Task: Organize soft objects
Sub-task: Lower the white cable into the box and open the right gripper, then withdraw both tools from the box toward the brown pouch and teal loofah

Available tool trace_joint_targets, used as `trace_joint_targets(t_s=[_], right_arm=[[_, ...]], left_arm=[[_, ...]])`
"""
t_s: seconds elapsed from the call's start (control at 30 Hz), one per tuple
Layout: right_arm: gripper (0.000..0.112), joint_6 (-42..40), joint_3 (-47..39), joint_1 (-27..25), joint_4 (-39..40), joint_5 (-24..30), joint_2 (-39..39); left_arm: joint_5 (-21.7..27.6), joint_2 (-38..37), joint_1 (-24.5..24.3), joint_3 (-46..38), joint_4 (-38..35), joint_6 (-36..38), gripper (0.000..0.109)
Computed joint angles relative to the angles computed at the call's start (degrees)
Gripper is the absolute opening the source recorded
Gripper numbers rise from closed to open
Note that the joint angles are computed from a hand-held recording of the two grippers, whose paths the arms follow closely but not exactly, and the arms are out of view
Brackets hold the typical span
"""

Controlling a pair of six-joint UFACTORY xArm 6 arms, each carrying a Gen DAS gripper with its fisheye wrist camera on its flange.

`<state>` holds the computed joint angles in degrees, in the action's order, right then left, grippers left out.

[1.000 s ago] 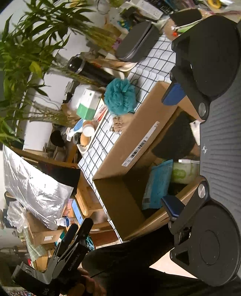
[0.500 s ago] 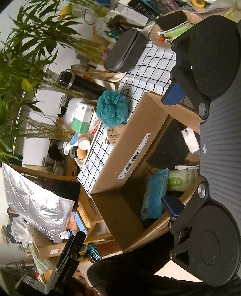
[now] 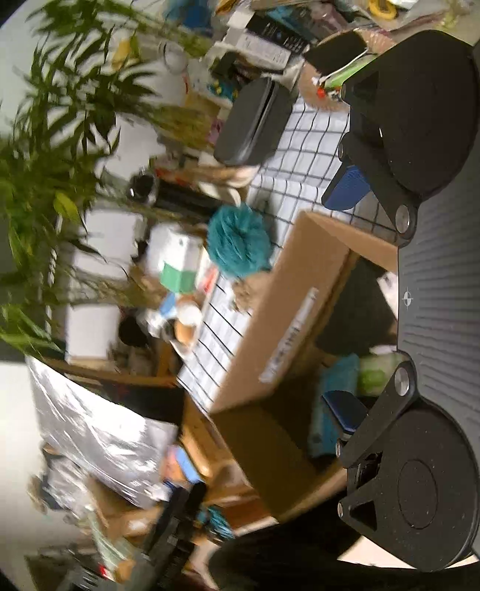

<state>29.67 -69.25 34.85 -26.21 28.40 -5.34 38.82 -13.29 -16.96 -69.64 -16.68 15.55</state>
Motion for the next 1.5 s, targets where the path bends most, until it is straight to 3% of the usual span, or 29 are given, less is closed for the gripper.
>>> trace_joint_targets(t_s=[0.13,0.37,0.67,1.0,1.5], right_arm=[[0.103,3.36,1.33,-1.78,1.09,-2.25,-0.9],[0.103,4.64,1.23,-2.26,-0.3,-0.15,-0.91],[0.103,5.26,1.54,-3.52,2.29,-1.51,-0.07],[0.103,6.66,-0.58,-5.73,4.98,-1.51,2.27],[0.103,-5.13,-5.22,-8.66,12.35,-5.88,8.2]], left_arm=[[-0.18,0.35,-0.23,-0.25,0.71,0.04,0.079],[-1.35,1.28,-0.66,-0.78,2.61,-2.35,0.079],[-2.46,2.54,-0.95,-1.31,3.8,-2.44,0.079],[-3.28,5.27,-0.46,-3.04,-0.69,0.96,0.079],[-3.17,12.17,1.23,-9.22,-7.0,7.1,0.079]])
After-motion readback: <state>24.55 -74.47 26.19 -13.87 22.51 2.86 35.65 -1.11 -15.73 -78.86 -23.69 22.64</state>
